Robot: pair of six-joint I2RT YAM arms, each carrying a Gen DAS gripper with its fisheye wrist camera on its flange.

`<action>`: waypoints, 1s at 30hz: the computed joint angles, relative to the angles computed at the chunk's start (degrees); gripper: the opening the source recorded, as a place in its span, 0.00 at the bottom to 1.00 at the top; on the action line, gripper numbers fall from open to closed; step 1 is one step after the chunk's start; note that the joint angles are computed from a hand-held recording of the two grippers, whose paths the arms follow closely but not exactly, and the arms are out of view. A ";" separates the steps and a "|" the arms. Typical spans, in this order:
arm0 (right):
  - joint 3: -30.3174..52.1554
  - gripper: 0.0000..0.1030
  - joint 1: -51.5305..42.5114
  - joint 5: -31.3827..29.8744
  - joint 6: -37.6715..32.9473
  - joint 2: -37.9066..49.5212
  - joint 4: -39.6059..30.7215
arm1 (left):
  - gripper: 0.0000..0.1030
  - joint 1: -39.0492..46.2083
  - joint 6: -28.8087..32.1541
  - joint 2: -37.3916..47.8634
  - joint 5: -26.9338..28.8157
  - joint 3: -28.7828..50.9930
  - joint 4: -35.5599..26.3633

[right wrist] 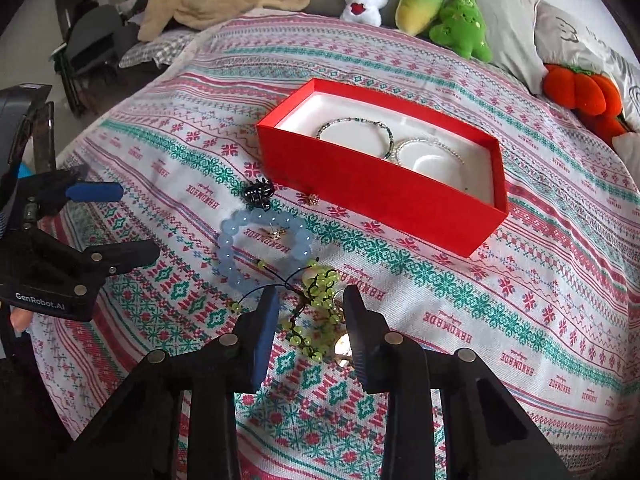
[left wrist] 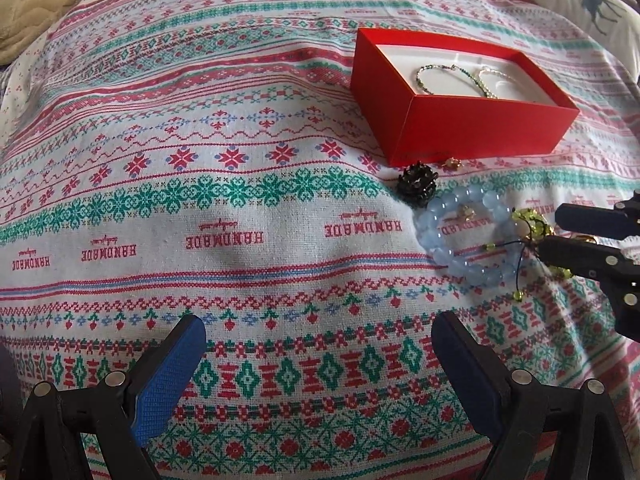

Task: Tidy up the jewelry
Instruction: 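Grasp the green chip bracelet on black cord with the right gripper, then grasp the pale blue bead bracelet with left gripper while right gripper holds green bracelet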

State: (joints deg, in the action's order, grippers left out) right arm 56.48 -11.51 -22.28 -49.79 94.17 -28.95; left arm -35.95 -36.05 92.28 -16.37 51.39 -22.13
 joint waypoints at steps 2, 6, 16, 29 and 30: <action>0.19 0.23 1.18 1.21 0.98 1.13 1.08 | 0.92 0.17 -0.04 -0.41 0.12 -0.29 0.29; 1.17 0.10 2.48 2.42 2.51 3.18 1.54 | 0.92 0.26 -0.26 -0.94 0.09 -0.51 0.57; 3.77 0.05 -0.81 -1.12 2.96 1.74 -1.91 | 0.91 0.52 -0.38 -0.13 1.28 0.89 1.39; 8.77 0.05 -8.32 -6.03 3.13 -0.19 -6.23 | 0.55 2.89 -3.66 4.10 9.82 4.84 4.15; 9.35 0.05 -8.66 -6.17 3.33 0.04 -6.55 | 0.52 2.81 -3.55 4.85 10.38 5.63 4.19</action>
